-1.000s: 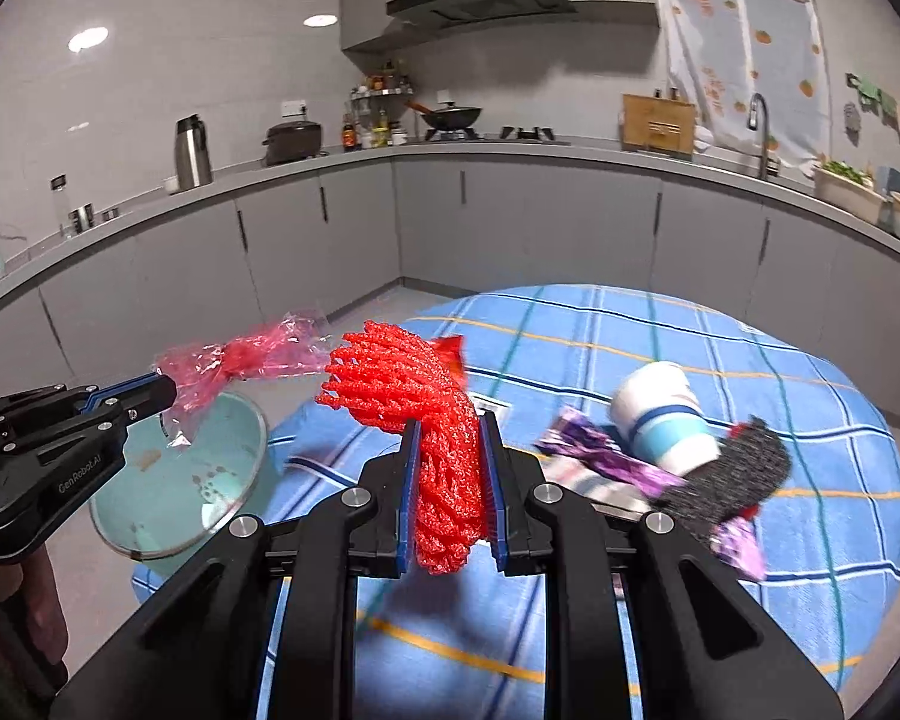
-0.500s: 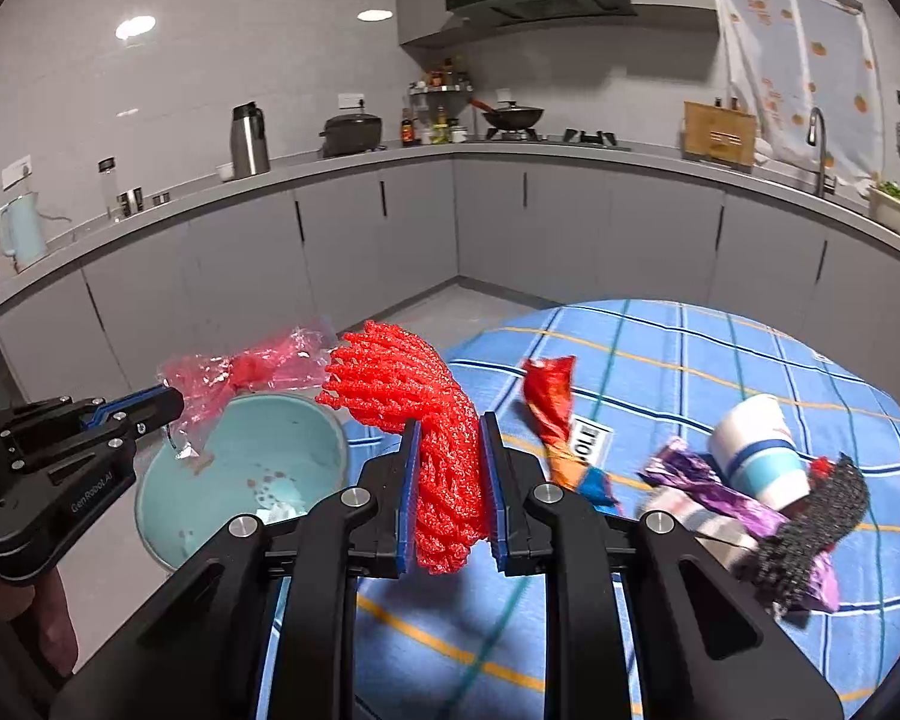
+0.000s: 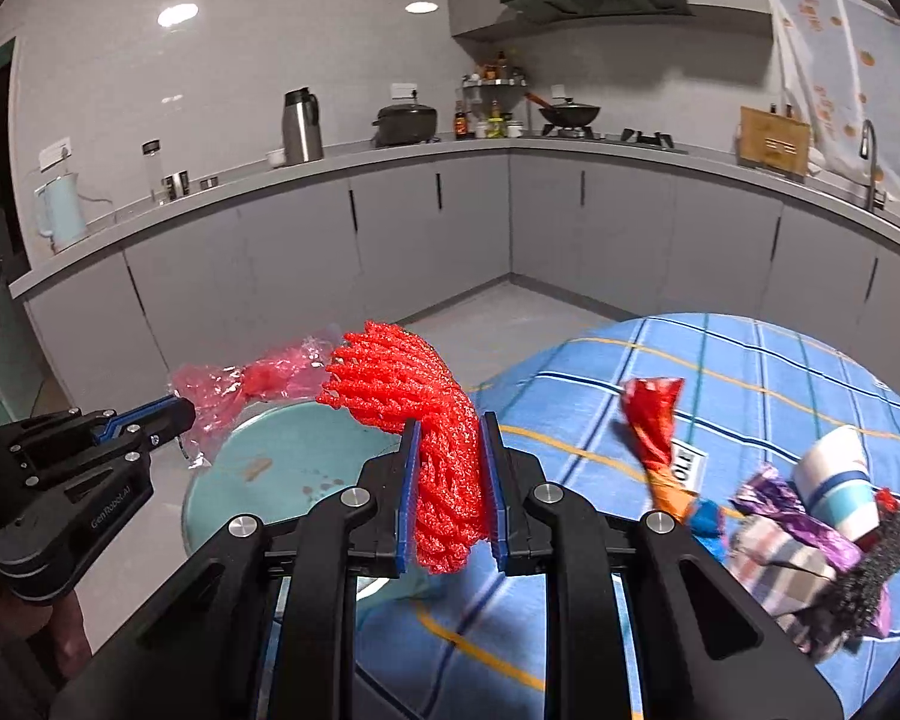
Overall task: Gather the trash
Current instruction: 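Carry the net and pink bag over the teal bucket and open both tools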
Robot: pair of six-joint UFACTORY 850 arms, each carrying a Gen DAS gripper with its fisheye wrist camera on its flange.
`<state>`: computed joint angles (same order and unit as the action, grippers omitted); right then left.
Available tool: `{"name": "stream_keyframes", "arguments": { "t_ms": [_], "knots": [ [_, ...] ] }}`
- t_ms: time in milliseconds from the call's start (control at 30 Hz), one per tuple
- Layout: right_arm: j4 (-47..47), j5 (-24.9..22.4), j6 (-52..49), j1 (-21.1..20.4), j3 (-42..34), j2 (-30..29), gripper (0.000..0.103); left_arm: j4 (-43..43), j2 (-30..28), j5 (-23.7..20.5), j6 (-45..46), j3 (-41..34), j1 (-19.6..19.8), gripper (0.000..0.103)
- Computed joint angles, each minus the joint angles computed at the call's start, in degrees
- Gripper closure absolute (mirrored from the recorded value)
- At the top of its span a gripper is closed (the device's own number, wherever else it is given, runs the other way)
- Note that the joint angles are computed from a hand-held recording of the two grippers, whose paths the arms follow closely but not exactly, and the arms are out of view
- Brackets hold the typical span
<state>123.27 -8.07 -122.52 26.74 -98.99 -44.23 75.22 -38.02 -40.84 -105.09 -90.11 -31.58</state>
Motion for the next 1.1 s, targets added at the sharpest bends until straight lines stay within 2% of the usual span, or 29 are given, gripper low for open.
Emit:
{"name": "stream_keyframes", "arguments": {
  "t_ms": [200,500,767,900,1100],
  "knots": [
    [-20.1,-0.4,19.4,0.9,-3.9,-2.4,0.083,-1.7,0.2,-0.1,-0.4,0.9,0.8,0.098],
    [-44.1,-1.9,43.3,2.2,-10.0,-6.4,0.083,-3.7,0.4,-0.5,-0.6,2.0,2.0,0.098],
    [-59.5,-3.2,58.2,2.9,-15.2,-10.1,0.082,-5.4,-0.3,0.6,0.0,1.9,3.0,0.098],
    [-70.5,-5.3,69.1,2.9,-19.4,-13.1,0.082,-6.3,-0.8,1.7,0.4,1.7,3.3,0.097],
    [-76.1,-8.1,74.0,3.1,-23.2,-15.8,0.078,-7.2,-1.4,2.6,1.2,1.3,3.6,0.095]
  ]
}}
